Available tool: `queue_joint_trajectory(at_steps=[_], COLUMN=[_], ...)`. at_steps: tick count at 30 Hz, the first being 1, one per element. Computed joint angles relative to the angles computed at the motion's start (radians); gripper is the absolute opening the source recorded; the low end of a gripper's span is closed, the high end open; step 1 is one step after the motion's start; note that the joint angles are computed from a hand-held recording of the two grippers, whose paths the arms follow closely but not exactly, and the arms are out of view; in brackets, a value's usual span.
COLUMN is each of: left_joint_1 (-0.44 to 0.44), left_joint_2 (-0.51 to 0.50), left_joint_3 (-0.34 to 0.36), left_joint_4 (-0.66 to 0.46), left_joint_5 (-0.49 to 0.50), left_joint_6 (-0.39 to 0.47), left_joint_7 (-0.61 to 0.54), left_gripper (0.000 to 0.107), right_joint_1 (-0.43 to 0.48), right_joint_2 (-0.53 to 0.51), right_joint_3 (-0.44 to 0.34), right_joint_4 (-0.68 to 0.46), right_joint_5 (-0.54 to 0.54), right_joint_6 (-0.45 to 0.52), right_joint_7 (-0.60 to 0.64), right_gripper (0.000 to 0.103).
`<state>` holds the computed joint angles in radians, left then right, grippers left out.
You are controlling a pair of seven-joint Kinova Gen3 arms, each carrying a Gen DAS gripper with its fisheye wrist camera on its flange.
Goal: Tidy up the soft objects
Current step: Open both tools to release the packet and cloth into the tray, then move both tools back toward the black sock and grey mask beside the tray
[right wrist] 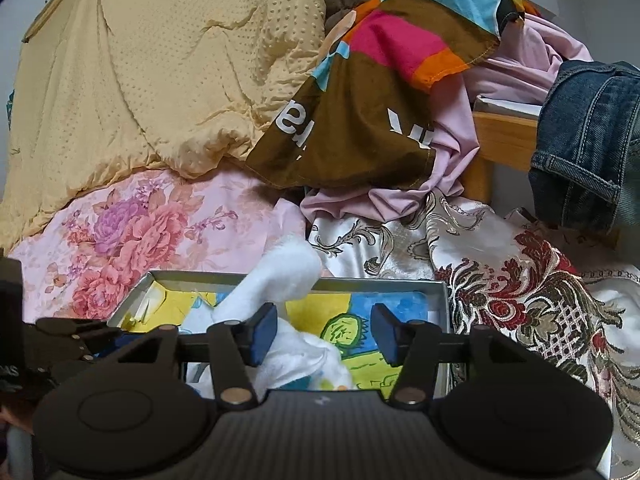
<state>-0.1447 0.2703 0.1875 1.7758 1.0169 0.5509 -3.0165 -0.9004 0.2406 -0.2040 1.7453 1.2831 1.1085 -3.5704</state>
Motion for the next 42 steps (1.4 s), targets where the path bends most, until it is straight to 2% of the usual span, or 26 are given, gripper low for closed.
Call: queue_joint_trajectory(at_steps=[2, 4, 6, 8, 10, 16, 19, 22, 26, 30, 34, 38, 42], left_joint_1=[-0.011, -0.041, -0.016, 0.011, 0.009, -0.008, -0.024, -0.028, -0.036, -0.05, -0.059, -0.066, -0.072], left_joint_2=[-0.008, -0.025, -0.041, -0.059, -0.079, -0.168, -0.202, -0.229, -0.265, -0.324, -0.399, -0.492, -0.595], left_joint_3=[0.012, 0.063, 0.042, -0.001, -0.031, -0.125, -0.179, -0.206, -0.235, -0.276, -0.316, -0.375, -0.447], left_joint_4=[0.035, 0.081, 0.107, 0.118, 0.124, 0.186, 0.197, 0.219, 0.258, 0.308, 0.351, 0.392, 0.416], left_joint_5=[0.075, 0.156, 0.223, 0.242, 0.238, 0.325, 0.289, 0.257, 0.25, 0.264, 0.241, 0.211, 0.13], left_joint_6=[-0.034, -0.109, -0.143, -0.129, -0.089, 0.0, 0.082, 0.109, 0.132, 0.171, 0.196, 0.233, 0.283], left_joint_7=[-0.059, -0.14, -0.215, -0.235, -0.223, -0.231, -0.156, -0.127, -0.12, -0.106, -0.076, -0.034, 0.04], left_gripper=[0.073, 0.072, 0.067, 0.062, 0.062, 0.062, 0.064, 0.069, 0.08, 0.085, 0.087, 0.093, 0.097], right_joint_1=[-0.003, -0.005, -0.006, -0.009, -0.011, -0.016, -0.024, -0.037, -0.054, -0.086, -0.142, -0.202, -0.275], right_joint_2=[-0.002, -0.003, -0.006, -0.008, -0.012, -0.024, -0.031, -0.03, -0.029, -0.041, -0.055, -0.069, -0.05], right_joint_3=[-0.001, -0.003, -0.006, -0.008, -0.01, -0.021, -0.029, -0.038, -0.048, -0.06, -0.084, -0.123, -0.154], right_joint_4=[0.002, 0.003, 0.003, 0.002, 0.003, 0.003, -0.003, -0.022, -0.049, -0.06, -0.061, -0.057, -0.093], right_joint_5=[0.006, 0.008, 0.007, 0.007, 0.008, 0.01, 0.015, 0.012, -0.021, -0.055, -0.052, -0.045, -0.043], right_joint_6=[0.002, 0.006, 0.007, 0.012, 0.017, 0.031, 0.04, 0.055, 0.069, 0.097, 0.179, 0.253, 0.35], right_joint_7=[-0.001, -0.001, 0.001, 0.006, 0.005, 0.013, 0.023, 0.052, 0.087, 0.095, 0.038, -0.005, -0.006], right_gripper=[0.057, 0.057, 0.057, 0.057, 0.057, 0.057, 0.057, 0.058, 0.067, 0.074, 0.088, 0.091, 0.096])
